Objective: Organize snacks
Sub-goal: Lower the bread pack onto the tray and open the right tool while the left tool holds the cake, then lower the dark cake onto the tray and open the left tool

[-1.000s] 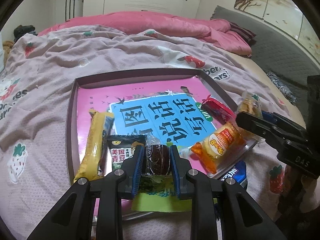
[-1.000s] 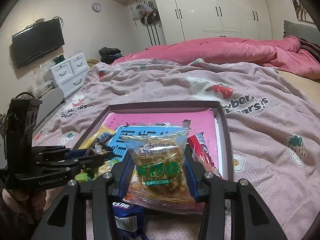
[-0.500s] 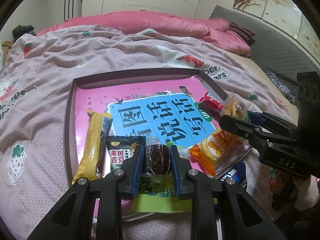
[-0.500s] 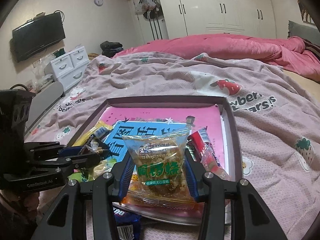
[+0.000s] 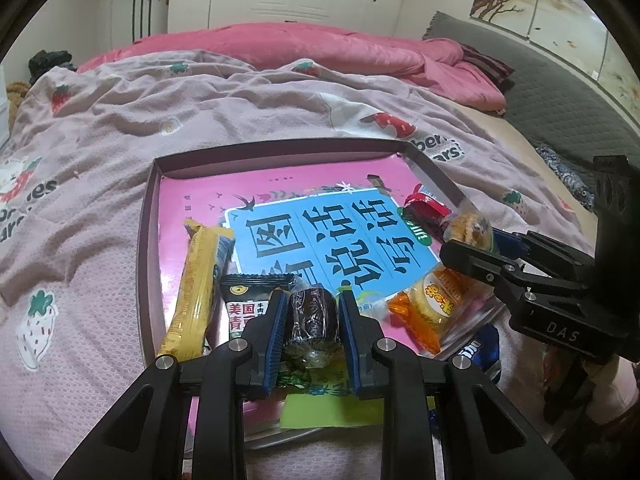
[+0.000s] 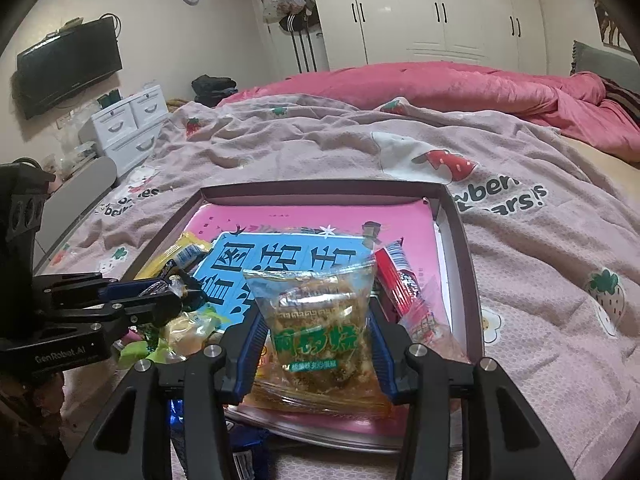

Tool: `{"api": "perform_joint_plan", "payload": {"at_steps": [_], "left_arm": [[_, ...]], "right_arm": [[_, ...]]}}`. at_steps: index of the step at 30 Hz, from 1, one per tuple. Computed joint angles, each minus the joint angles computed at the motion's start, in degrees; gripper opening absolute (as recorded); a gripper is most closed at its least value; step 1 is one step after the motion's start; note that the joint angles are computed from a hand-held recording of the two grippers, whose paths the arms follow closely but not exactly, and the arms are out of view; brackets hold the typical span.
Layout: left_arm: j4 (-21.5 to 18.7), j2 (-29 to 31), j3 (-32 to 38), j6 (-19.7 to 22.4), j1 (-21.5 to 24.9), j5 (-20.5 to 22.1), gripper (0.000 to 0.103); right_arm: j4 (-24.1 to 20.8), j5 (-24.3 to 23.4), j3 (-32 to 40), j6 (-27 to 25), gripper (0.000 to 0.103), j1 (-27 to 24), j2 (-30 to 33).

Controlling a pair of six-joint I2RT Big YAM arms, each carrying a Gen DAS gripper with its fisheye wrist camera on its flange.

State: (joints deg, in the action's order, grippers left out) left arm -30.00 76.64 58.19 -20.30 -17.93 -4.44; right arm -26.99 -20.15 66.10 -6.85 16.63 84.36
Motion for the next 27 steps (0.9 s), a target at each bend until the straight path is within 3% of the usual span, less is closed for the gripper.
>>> {"api": "perform_joint_plan", "payload": {"at_steps": [27], "left_arm": [[-0.53, -0.04, 0.00, -0.49, 1.08, 0.14, 0.027]], "right_arm": [[0.30, 0.04, -0.42, 0.31, 0.055, -0.97, -1.20]]}}
